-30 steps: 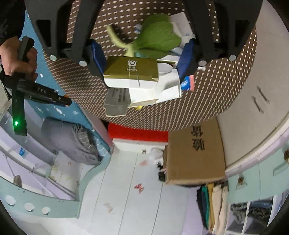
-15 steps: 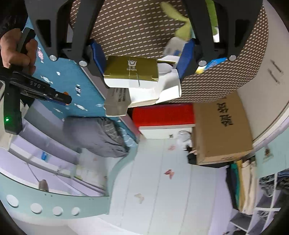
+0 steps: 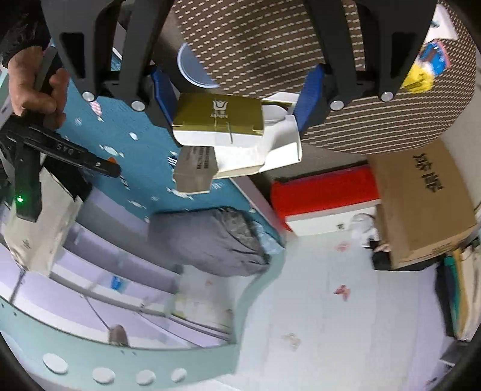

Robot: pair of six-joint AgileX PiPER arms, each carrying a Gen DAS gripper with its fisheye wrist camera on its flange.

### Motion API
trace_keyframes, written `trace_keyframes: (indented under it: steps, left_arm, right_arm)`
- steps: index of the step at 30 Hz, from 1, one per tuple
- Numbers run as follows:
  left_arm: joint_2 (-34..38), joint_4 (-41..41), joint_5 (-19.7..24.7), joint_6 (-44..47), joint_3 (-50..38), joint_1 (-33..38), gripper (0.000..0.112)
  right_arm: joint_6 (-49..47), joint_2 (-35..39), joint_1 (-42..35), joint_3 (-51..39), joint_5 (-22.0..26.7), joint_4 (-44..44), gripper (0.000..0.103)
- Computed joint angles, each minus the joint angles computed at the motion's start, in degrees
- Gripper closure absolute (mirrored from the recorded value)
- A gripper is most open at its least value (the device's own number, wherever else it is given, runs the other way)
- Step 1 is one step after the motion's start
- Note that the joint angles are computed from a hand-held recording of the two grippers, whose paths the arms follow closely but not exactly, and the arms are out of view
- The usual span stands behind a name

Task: Collect trash
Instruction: 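Carry the cap and boxes to the bin and open both tools over it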

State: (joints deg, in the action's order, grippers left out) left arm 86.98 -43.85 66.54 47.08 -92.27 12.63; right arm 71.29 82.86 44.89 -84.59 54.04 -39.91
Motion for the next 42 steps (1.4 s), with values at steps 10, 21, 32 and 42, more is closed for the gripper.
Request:
trace_keyframes:
  steps: [10,21,32,42]
  left_arm:
    - [5.7,11.0,-5.4,-6.0,1.7,-18.1,0.044]
    - [19.7,26.6,-6.5,-16.7,-3.6,-34.0,0.044]
    - [33.7,38.9,-1.4,-20.5,-16.2,-41.8,0.044]
    - [40.6,44.1,2.3,-21.7,-22.2,-45.4,0.023]
  right_arm:
    - [2.6,-5.9,-14.4,20.7,-14.1,10.9,0.074]
    - [-10.1,-3.1,-26.3,33.7,-29.3,30.0,0.074]
    - [-29.7,1.8,-32.9,38.9,-37.3,51.8,0.073]
    - [-57.5,9.9,-36.3,37.7,-38.9,81.1,0.051]
